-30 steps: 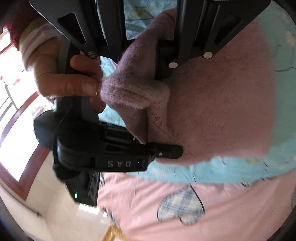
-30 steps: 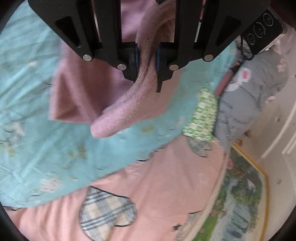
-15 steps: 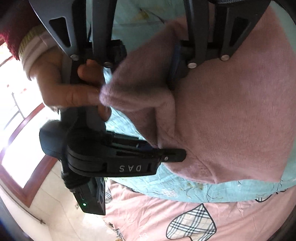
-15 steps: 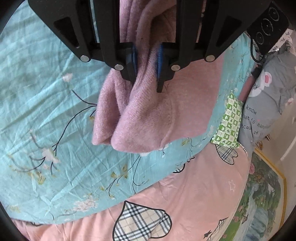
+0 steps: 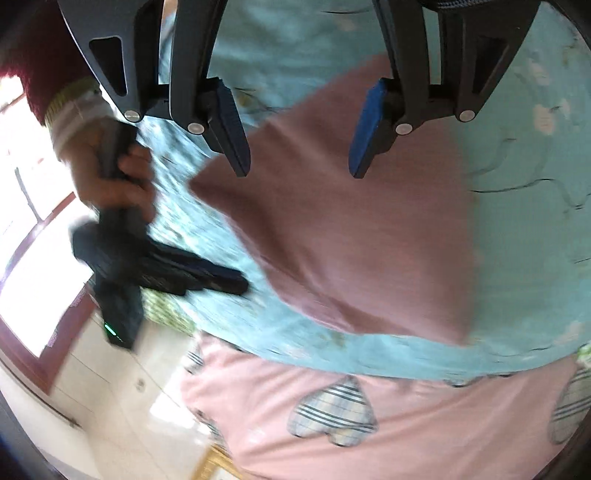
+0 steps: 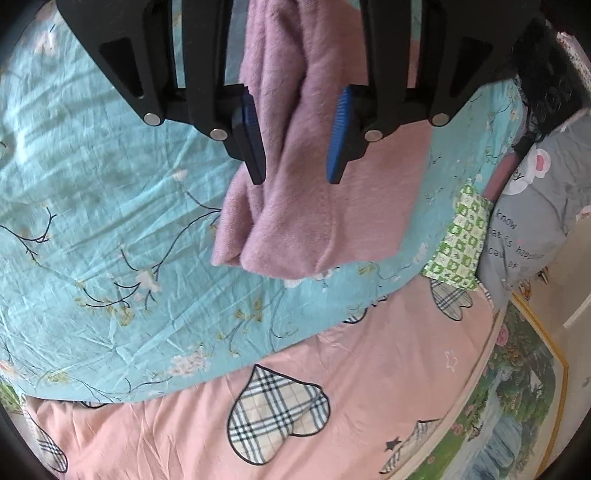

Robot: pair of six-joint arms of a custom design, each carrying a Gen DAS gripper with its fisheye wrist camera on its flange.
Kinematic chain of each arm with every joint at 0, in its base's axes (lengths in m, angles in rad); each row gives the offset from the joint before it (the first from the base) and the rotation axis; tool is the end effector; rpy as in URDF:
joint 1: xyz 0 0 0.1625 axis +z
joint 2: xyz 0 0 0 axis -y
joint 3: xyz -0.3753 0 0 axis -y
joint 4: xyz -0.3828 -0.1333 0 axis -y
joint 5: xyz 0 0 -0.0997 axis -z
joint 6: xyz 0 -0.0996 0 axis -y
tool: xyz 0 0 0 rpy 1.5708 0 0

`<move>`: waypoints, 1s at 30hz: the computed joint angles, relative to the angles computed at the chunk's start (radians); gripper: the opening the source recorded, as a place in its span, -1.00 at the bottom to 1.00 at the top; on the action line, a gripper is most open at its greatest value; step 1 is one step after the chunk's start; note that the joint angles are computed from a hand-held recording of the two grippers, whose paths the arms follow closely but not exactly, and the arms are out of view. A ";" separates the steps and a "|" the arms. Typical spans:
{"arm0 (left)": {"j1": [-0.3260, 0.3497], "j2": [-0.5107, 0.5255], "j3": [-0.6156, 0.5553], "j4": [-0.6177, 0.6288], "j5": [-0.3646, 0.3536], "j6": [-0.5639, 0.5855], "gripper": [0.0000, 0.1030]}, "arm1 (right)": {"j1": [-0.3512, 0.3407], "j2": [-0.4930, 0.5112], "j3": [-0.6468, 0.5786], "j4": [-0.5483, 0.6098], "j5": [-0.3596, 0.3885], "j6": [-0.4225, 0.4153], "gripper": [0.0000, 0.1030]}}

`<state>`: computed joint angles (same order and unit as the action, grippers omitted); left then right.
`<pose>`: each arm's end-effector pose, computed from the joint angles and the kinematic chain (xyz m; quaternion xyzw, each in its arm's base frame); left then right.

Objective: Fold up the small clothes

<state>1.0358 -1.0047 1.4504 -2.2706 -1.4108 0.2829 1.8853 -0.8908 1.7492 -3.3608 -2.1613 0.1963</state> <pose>-0.2122 -0.6506 0.2441 0.3839 0.9113 -0.1353 0.0628 0.2634 -0.5580 0.1953 -0.0800 -0.8610 0.4814 0.1430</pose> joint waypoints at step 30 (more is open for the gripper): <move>0.114 0.334 -0.510 0.200 0.073 -0.182 0.53 | -0.031 0.060 -0.064 0.024 -0.028 0.031 0.17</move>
